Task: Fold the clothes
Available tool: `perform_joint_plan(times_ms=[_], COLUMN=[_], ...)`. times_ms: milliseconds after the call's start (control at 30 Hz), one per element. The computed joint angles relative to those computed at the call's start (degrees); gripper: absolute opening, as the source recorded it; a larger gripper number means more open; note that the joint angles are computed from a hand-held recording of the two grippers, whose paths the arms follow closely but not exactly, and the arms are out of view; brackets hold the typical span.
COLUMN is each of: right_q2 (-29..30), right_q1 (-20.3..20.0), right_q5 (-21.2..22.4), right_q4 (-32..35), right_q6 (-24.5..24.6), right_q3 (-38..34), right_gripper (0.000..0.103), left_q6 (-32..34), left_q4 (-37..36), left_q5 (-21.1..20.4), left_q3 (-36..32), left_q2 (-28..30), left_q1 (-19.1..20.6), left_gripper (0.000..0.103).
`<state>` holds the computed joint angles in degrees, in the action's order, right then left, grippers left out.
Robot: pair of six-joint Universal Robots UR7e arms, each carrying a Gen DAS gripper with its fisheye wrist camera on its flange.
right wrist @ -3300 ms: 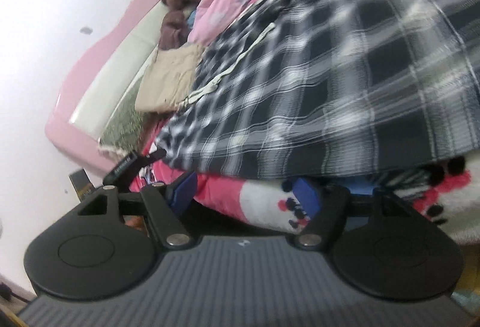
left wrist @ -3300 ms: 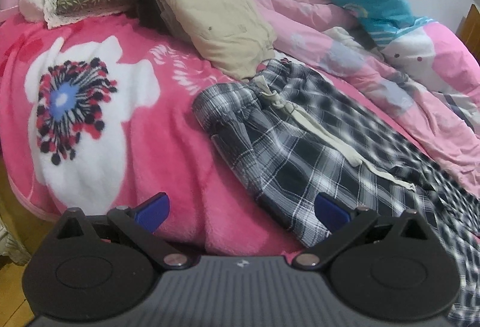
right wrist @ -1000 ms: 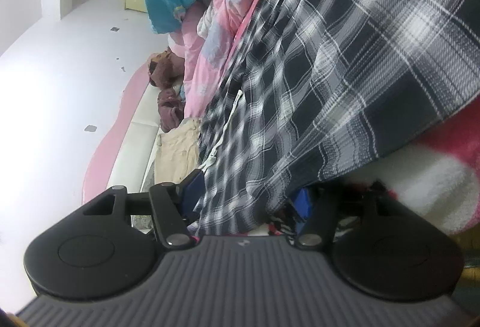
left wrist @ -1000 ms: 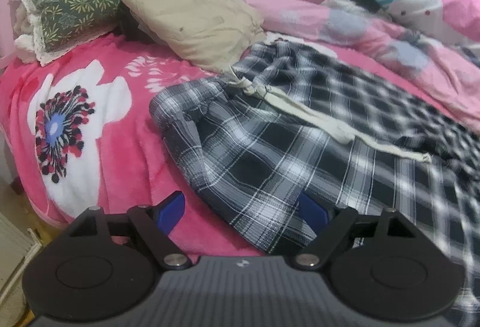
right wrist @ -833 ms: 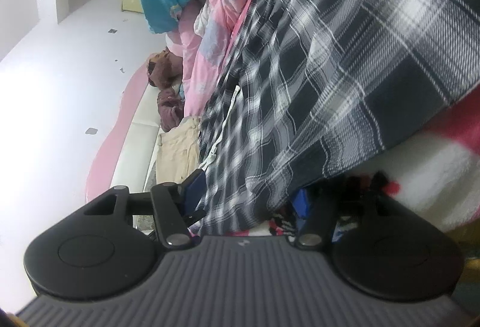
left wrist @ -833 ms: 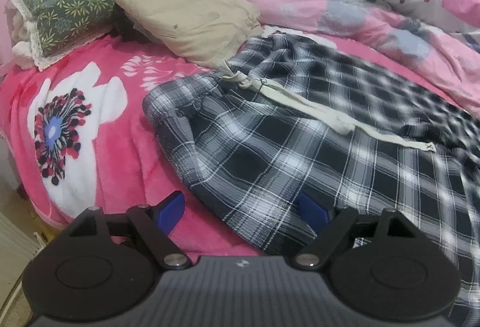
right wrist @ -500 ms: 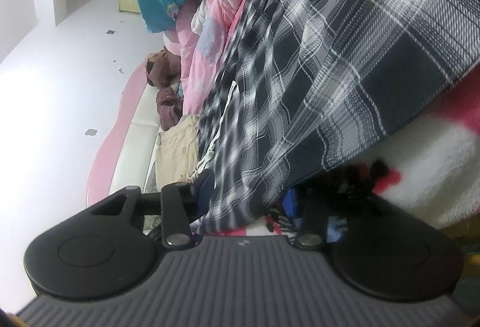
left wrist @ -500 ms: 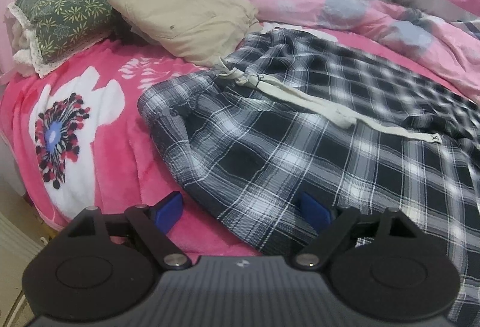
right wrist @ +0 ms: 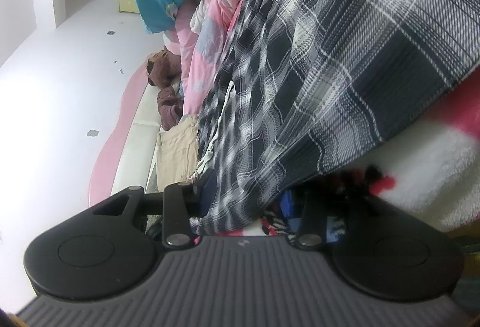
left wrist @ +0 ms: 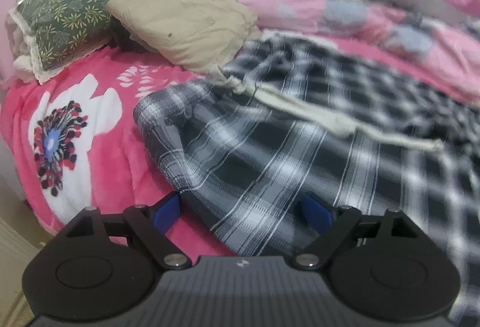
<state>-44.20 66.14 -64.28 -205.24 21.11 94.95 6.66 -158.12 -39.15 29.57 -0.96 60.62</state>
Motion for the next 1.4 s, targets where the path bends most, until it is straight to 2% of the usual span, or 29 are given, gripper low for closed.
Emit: perform_joint_plan(times_ms=[100,200,400,467,567,800,933,1033,1133,1333,1400], right_q2=[0.0,0.0,0.1,0.2,0.3,0.5,0.6,0.4,0.1,-0.3,-0.6], right_q1=[0.0,0.1,0.2,0.2,0.2,0.1,0.1,0.2,0.7,1.2,1.7], right_q5=[-0.1,-0.5,-1.3,-1.4,-1.5,-1.3,-1.3,-1.4,-2.9,-5.6,-7.2], right_q4=[-0.1,-0.3,-1.3,-1.5,-1.6,-1.7,-2.0,-1.7,-1.8,-2.4,-3.2], right_q6=[0.1,0.0,0.2,0.4,0.4,0.6,0.6,0.0,-1.9,-3.6,-6.0], right_q3=[0.1,0.2,0.7,0.8,0.7,0.4,0.4,0.4,0.3,-0.1,-0.1], right_gripper=[0.039,0.039,0.036,0.035,0.035,0.034,0.035,0.035,0.029,0.01,0.006], left_q6=[-0.1,-1.3,-8.4,-10.2,-10.1,-8.9,-6.8,-7.7,-8.4,-6.7,-5.7], left_q4=[-4.2,-6.7,-10.4,-11.5,-12.7,-17.1,-18.4,-17.9,-16.8,-16.5,-17.2], left_q5=[-2.2,-4.5,-10.6,-12.0,-12.5,-15.8,-16.2,-16.4,-16.2,-16.1,-16.0], left_q3=[0.4,0.4,-0.7,-0.2,2.1,12.8,13.7,11.4,8.3,5.5,5.5], left_q2=[-0.2,-0.3,-0.2,-0.5,-1.6,-6.7,-6.5,-5.3,-3.8,-2.4,-2.4], left_q1=[0.5,1.4,3.9,4.4,4.6,4.5,4.3,4.4,4.7,4.7,4.5], left_gripper=[0.084,0.077,0.069,0.063,0.053,0.05,0.048,0.034,0.018,0.012,0.01])
